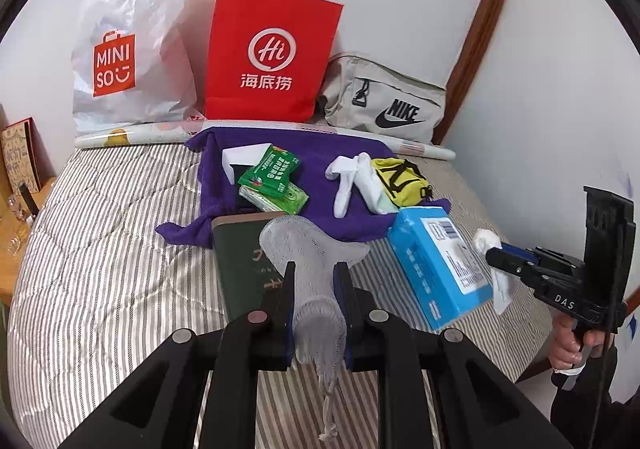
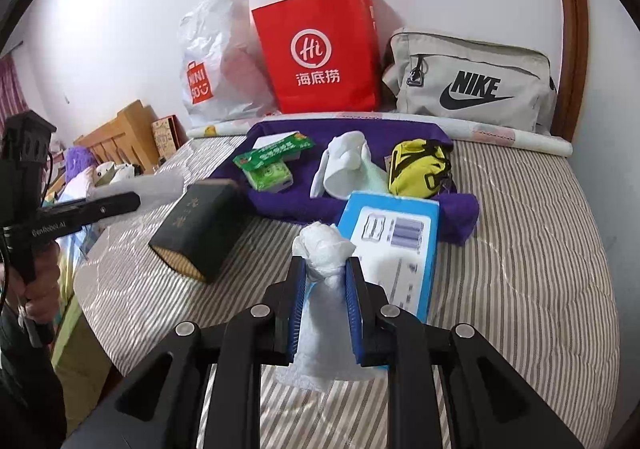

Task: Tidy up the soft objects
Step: 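Lift the mesh bag with the left gripper while the right gripper lifts the white tissue, then carry the mesh bag and white tissue over the purple towel with both grippers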

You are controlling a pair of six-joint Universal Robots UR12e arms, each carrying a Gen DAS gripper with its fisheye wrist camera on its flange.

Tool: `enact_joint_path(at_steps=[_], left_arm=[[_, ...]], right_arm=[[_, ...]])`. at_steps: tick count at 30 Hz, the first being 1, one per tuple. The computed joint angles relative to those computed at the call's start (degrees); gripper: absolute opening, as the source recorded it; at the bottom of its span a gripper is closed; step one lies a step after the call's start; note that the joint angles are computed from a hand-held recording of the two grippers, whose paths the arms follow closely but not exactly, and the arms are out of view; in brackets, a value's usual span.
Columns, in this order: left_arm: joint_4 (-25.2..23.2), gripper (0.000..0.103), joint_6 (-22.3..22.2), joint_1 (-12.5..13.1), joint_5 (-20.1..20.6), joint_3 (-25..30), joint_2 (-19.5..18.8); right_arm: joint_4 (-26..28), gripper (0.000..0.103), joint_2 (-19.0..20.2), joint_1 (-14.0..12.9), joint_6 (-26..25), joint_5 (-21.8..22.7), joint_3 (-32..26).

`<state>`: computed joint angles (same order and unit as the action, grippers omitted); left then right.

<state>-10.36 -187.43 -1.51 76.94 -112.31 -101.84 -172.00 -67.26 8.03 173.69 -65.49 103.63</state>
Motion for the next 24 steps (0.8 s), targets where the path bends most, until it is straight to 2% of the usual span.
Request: enact_joint_path(at_steps=[16, 24], left_arm=[[-3.68, 0.016, -0.2, 0.7, -0.83, 7.06, -5.6], [-5.39, 0.016, 2.58, 0.06, 1.58, 12.18, -9.21]], right_arm=[[2.48, 0.02, 6.31, 0.84, 3.62, -1.47, -10.74], [4.55, 0.02, 9.69, 1.29, 4.01, -3.89, -16.25]])
